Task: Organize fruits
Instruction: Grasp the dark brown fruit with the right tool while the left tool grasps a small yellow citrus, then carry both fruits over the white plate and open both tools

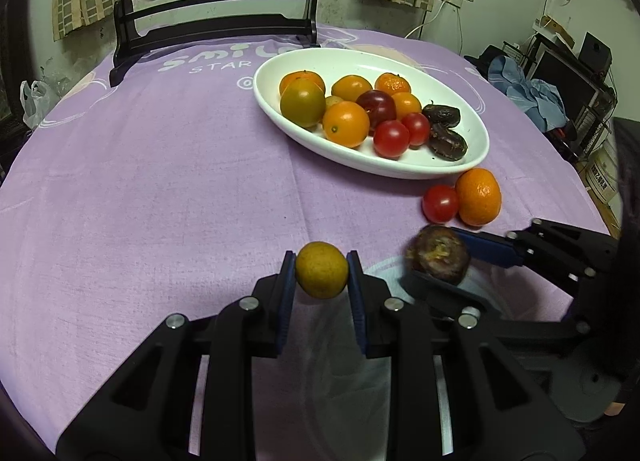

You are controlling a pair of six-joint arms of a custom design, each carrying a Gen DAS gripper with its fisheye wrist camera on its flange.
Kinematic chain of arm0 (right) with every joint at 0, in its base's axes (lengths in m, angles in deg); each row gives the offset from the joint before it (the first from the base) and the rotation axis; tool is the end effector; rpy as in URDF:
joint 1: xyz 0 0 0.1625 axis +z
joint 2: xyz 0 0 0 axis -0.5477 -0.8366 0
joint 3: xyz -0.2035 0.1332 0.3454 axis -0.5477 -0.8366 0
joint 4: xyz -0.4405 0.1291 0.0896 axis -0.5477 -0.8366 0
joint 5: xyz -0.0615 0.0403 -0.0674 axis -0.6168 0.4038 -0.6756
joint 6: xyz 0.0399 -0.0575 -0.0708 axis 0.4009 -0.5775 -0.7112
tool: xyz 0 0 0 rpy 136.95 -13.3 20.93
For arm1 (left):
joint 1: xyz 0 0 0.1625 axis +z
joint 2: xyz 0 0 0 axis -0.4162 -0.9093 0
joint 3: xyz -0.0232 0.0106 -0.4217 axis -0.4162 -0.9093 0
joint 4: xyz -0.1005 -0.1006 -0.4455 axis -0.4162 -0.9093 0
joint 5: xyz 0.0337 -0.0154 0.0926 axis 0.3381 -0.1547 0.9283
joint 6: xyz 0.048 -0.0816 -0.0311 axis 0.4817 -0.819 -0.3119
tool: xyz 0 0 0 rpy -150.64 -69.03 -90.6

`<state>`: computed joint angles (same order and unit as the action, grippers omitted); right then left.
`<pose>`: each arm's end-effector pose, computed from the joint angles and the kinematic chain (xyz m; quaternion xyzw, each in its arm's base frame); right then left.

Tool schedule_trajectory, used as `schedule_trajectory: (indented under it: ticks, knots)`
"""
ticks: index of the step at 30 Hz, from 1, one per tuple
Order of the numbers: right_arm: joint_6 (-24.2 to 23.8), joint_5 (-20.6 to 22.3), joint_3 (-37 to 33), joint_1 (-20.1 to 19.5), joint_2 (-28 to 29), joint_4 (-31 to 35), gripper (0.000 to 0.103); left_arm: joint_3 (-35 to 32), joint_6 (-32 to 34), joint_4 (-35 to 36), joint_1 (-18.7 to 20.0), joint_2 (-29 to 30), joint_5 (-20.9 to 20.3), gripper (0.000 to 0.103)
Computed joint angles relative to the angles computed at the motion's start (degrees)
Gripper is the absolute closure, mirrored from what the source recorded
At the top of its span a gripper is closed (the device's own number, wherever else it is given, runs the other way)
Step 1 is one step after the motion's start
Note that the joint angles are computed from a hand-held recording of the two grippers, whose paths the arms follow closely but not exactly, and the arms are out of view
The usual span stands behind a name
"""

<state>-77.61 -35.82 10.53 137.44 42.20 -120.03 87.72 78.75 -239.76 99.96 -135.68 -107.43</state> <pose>0.3114 -0.8280 -0.0831 0.4226 -0.8640 0.1624 0.2204 -0.0031 -0.7911 0.2247 0.0900 0.8882 -0.3264 0.3105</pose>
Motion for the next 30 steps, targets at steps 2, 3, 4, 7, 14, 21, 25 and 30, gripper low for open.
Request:
schedule_trajectory:
  ticks: [2,3,4,7,14,21,25,30]
  knots:
    - [0.7,1.4,2.2,-0.2,-1.8,-0.6,0.062,0.1,-0.2,0.1,0.0,-0.1,-0.1,0.077]
    - [1.1,2.3,3.8,-0.4,-3.1,-1.5,0.062,0.1,-0.5,0.2,0.0,-0.2,-0.2,0.077]
    - [1.4,2.9,4.9,-0.5,-3.9,-2.1,0.062,0.3,-0.6,0.3,0.0,-0.3,-0.6,0.077]
    - [2.7,4.9,8.2,-1.0,-6.9,-3.8,0.062,0.7,-1.1,0.5,-0.5,-0.9,-1.3,0.077]
    - [1.7,6.2,8.2,-1.2,-9.0,-5.6,0.062,-1.3,1.3,0.6,-3.1,-0.5,-0.3,0.077]
    - [0.9,6.8,-2.8,-1.0,-3.5,-4.0,0.062,-12.1,0.5,4.8,-3.3,5.2,0.7,0.077]
    - [0.7,5.1,-11.1,-1.1,1.3,-0.4,0.062,-19.0,-0.1,7.7,-2.8,9.4,1.4,0.077]
    - [-0.2,3.3,-23.4,-1.3,8.3,5.9,0.062,-26.5,-0.4,10.4,-2.1,13.6,1.3,0.077]
